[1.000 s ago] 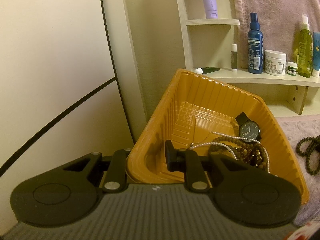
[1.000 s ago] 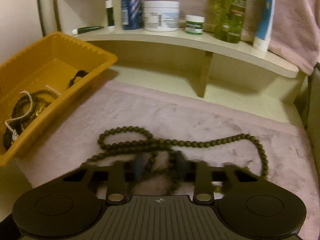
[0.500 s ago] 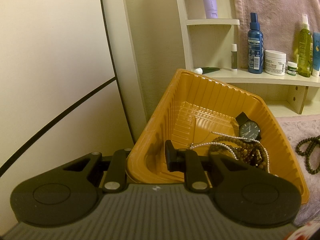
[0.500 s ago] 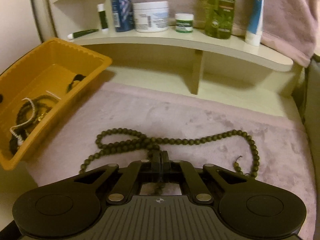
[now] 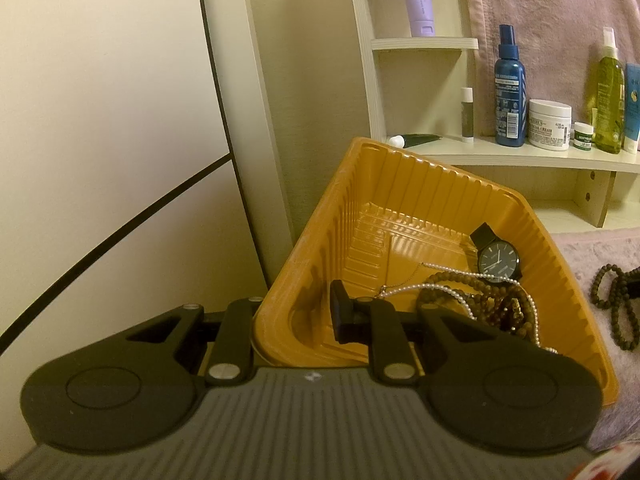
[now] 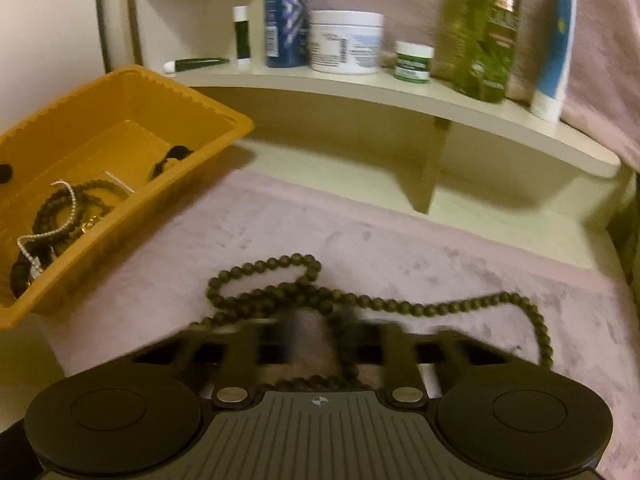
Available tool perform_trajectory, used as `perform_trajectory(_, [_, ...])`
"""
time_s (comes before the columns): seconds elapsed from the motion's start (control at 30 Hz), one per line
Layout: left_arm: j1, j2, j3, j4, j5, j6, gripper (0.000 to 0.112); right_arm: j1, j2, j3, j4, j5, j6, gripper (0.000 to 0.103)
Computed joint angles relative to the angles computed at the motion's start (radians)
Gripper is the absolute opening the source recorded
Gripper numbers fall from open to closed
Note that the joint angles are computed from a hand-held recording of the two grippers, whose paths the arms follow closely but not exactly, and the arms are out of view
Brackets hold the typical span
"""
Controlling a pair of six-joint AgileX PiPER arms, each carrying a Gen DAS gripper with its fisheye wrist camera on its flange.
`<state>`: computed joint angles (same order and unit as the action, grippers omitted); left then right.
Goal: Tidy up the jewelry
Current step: 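Grasp the long dark green bead strand with the right tool and lift it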
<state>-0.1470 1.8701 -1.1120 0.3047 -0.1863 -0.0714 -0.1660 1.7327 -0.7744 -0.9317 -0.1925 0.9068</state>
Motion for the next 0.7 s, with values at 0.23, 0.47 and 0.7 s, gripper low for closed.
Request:
perform_trajectory(0.23, [0.001, 0.0, 0.003, 0.008, -0.004, -0.006, 0.018, -0.015, -0.039, 0.028, -0.024, -0.034, 0.05, 0.006])
perform_trajectory(0.47, [0.0, -0.002, 0.005, 0.006, -0.006, -0.009, 0.018, -0.112, -0.191, 0.051, -0.205, -0.152, 0.266, 0.006])
perform_trajectory(0.7, [0.003, -0.004, 0.007, 0.05, -0.013, -0.055, 0.018, -0.184, -0.305, -0.002, -0.418, -0.208, 0.514, 0.006])
